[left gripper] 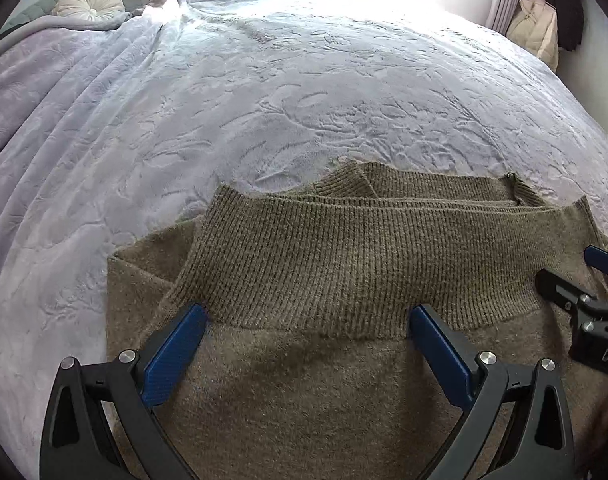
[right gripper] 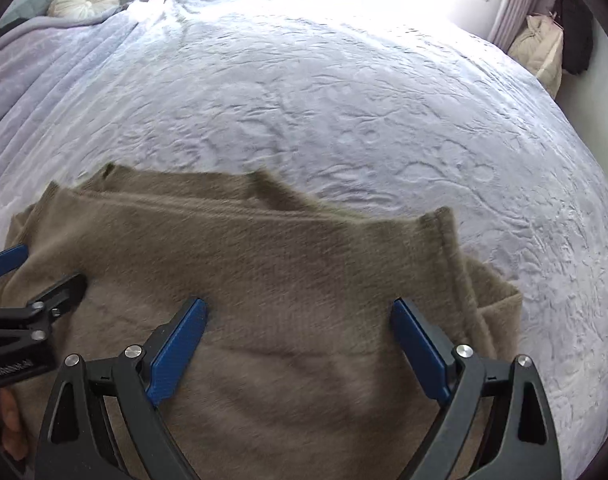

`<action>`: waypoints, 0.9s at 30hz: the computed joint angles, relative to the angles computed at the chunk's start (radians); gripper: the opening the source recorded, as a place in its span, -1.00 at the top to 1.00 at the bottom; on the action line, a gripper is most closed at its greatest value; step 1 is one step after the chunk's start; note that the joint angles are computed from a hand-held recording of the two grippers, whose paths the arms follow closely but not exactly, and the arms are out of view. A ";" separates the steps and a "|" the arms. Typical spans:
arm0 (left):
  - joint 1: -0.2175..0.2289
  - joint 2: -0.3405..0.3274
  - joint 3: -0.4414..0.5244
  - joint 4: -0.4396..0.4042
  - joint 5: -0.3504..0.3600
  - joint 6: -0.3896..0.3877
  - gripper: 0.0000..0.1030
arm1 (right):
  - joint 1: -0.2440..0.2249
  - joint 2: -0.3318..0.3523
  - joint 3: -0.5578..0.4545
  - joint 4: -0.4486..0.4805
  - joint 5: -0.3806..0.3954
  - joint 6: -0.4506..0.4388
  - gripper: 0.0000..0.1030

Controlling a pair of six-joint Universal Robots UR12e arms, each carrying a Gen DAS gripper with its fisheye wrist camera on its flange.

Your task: Fold small clothes

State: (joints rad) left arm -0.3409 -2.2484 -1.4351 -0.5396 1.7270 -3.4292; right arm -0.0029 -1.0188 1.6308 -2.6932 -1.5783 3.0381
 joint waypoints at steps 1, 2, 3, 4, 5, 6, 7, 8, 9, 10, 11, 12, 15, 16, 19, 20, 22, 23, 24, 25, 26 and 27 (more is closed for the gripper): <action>0.004 0.001 -0.006 0.013 -0.012 0.006 -1.00 | -0.010 0.001 0.000 -0.003 0.007 0.014 -0.85; 0.007 -0.001 -0.008 0.019 -0.018 0.010 -1.00 | -0.020 0.003 0.000 -0.004 0.008 0.031 -0.85; 0.009 -0.002 -0.008 0.024 -0.022 0.012 -1.00 | -0.035 0.005 -0.001 0.000 0.025 0.052 -0.85; 0.010 -0.004 -0.004 0.019 -0.023 0.013 -1.00 | -0.048 0.001 0.003 0.005 0.063 0.070 -0.85; 0.008 -0.006 0.003 0.010 -0.018 0.012 -1.00 | -0.061 -0.001 0.004 0.013 0.107 0.079 -0.85; 0.006 -0.006 0.007 0.004 -0.011 0.013 -1.00 | -0.062 -0.004 0.004 0.017 0.113 0.072 -0.85; 0.004 -0.003 0.006 0.007 -0.003 0.012 -1.00 | -0.057 -0.008 0.004 0.018 0.096 0.058 -0.85; 0.001 0.000 0.003 0.015 0.009 0.010 -1.00 | -0.048 -0.013 0.007 0.004 0.074 0.046 -0.85; -0.002 0.003 0.001 0.023 0.025 0.009 -1.00 | -0.043 -0.018 0.013 -0.014 0.064 0.038 -0.85; -0.002 0.006 -0.001 0.029 0.029 0.005 -1.00 | -0.035 -0.024 0.021 -0.035 0.053 0.027 -0.85; 0.000 0.009 -0.004 0.034 0.024 -0.004 -1.00 | -0.031 -0.027 0.025 -0.048 0.051 0.020 -0.85; 0.002 0.011 -0.005 0.033 0.014 -0.016 -1.00 | -0.027 -0.029 0.028 -0.055 0.054 0.013 -0.85; 0.006 0.009 0.011 -0.004 -0.008 -0.059 -1.00 | -0.005 -0.026 0.021 -0.052 0.017 -0.014 -0.85; 0.004 0.004 0.021 -0.025 -0.009 -0.062 -1.00 | 0.005 -0.022 0.014 -0.042 -0.004 -0.026 -0.85; -0.005 -0.013 0.043 -0.098 0.013 -0.036 -1.00 | 0.009 -0.010 -0.006 0.048 -0.006 -0.056 -0.85; -0.004 -0.009 0.027 -0.071 0.010 -0.031 -1.00 | 0.003 -0.010 0.001 0.046 0.006 -0.056 -0.85; 0.006 0.010 -0.007 -0.031 -0.019 -0.038 -1.00 | -0.008 -0.022 0.022 0.019 0.010 -0.036 -0.85; 0.008 0.020 -0.020 -0.022 -0.026 -0.049 -1.00 | -0.011 -0.028 0.028 0.015 -0.003 -0.019 -0.86; 0.009 0.027 -0.028 -0.013 -0.022 -0.062 -1.00 | -0.015 -0.036 0.036 0.005 -0.004 -0.001 -0.86; 0.010 0.032 -0.034 -0.004 -0.018 -0.074 -1.00 | -0.017 -0.039 0.039 -0.007 -0.002 0.007 -0.86; 0.009 0.036 -0.040 0.001 -0.024 -0.085 -1.00 | -0.015 -0.039 0.037 -0.012 -0.009 0.010 -0.86; 0.009 0.040 -0.045 0.003 -0.034 -0.093 -1.00 | -0.013 -0.037 0.033 -0.008 -0.016 0.010 -0.86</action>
